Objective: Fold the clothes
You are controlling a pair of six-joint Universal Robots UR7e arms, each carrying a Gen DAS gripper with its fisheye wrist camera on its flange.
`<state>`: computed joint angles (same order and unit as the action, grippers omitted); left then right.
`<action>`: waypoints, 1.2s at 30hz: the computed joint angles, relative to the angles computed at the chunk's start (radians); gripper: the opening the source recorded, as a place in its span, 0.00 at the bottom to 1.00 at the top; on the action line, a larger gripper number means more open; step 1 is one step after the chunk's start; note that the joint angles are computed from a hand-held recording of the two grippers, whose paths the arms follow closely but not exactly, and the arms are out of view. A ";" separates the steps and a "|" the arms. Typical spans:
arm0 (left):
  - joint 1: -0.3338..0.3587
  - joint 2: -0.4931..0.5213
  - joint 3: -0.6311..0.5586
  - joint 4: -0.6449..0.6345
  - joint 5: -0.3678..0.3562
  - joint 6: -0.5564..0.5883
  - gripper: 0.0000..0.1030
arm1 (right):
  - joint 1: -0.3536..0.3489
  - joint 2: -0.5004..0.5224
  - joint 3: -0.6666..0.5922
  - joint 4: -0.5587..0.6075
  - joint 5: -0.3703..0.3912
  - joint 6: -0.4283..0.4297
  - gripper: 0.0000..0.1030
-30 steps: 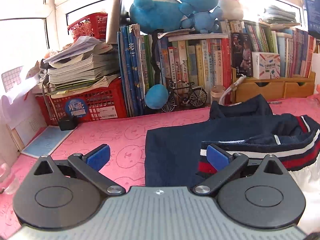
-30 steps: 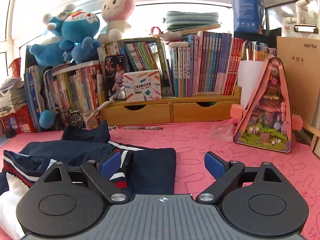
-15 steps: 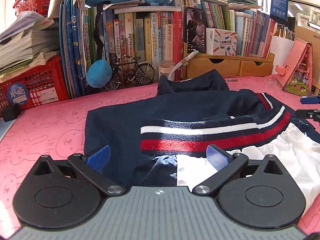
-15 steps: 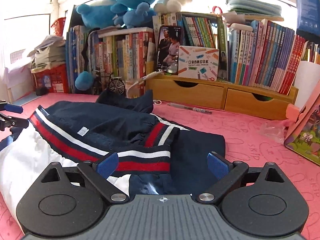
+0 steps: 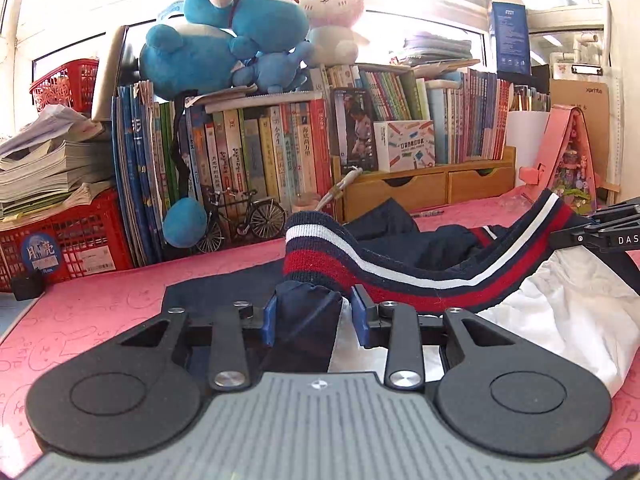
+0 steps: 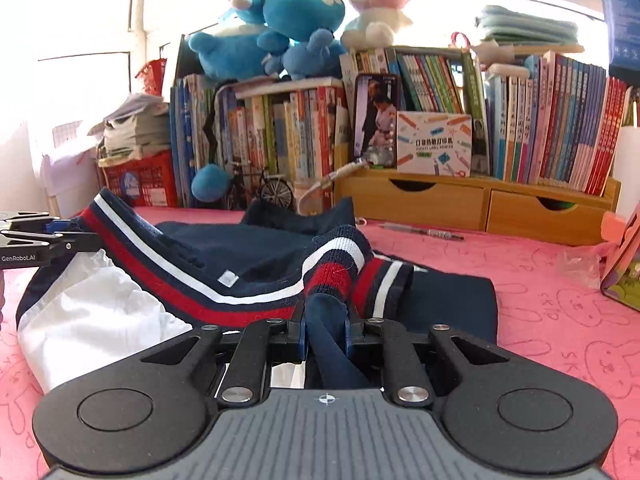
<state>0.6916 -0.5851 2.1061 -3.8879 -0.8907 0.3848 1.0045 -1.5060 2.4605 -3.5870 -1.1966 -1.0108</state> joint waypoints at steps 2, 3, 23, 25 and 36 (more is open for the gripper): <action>0.001 -0.005 -0.038 -0.005 0.005 0.001 0.32 | 0.033 0.006 -0.020 -0.040 0.017 0.021 0.17; 0.007 0.005 -0.076 -0.023 0.010 0.025 0.32 | 0.052 0.014 -0.036 -0.062 0.023 0.031 0.16; 0.191 0.264 -0.562 0.349 0.199 0.043 0.56 | 0.217 0.509 -0.608 0.075 -0.448 0.170 0.32; 0.193 0.260 -0.574 0.383 0.214 0.013 0.68 | 0.211 0.503 -0.627 0.129 -0.445 0.247 0.43; 0.068 0.082 -0.268 0.198 0.289 -0.115 1.00 | 0.202 0.335 -0.325 -0.137 -0.364 0.219 1.00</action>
